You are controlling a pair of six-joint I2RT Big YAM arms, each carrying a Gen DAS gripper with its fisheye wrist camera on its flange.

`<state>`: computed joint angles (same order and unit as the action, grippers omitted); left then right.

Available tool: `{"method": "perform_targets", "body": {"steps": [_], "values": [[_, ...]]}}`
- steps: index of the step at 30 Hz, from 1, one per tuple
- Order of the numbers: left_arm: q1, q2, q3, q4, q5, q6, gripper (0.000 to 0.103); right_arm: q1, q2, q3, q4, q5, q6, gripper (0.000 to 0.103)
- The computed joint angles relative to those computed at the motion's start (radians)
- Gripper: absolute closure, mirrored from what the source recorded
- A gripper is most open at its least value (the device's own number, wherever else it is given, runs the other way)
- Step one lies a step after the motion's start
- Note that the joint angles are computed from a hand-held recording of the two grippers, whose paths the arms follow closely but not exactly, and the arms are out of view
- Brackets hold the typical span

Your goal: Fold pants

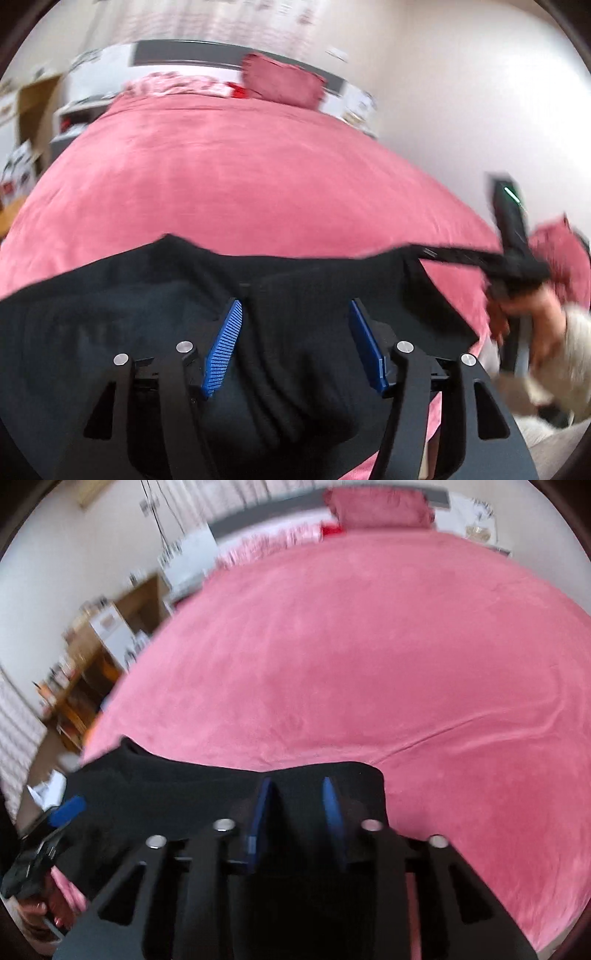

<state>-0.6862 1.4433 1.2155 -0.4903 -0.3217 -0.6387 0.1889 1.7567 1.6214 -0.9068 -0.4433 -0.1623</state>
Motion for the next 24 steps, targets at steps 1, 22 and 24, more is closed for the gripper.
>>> {"method": "perform_targets", "body": {"steps": [1, 22, 24], "values": [[-0.002, 0.026, 0.021, -0.028, 0.004, 0.044, 0.044, 0.005, 0.021, 0.020, -0.016, 0.021, -0.004, 0.084], [-0.017, 0.035, -0.036, -0.123, 0.088, -0.066, 0.037, -0.082, -0.228, -0.297, -0.034, 0.155, -0.107, 0.067], [-0.021, 0.034, -0.033, -0.132, 0.078, -0.055, 0.037, -0.083, -0.220, -0.277, -0.047, 0.160, -0.086, 0.059]]}}
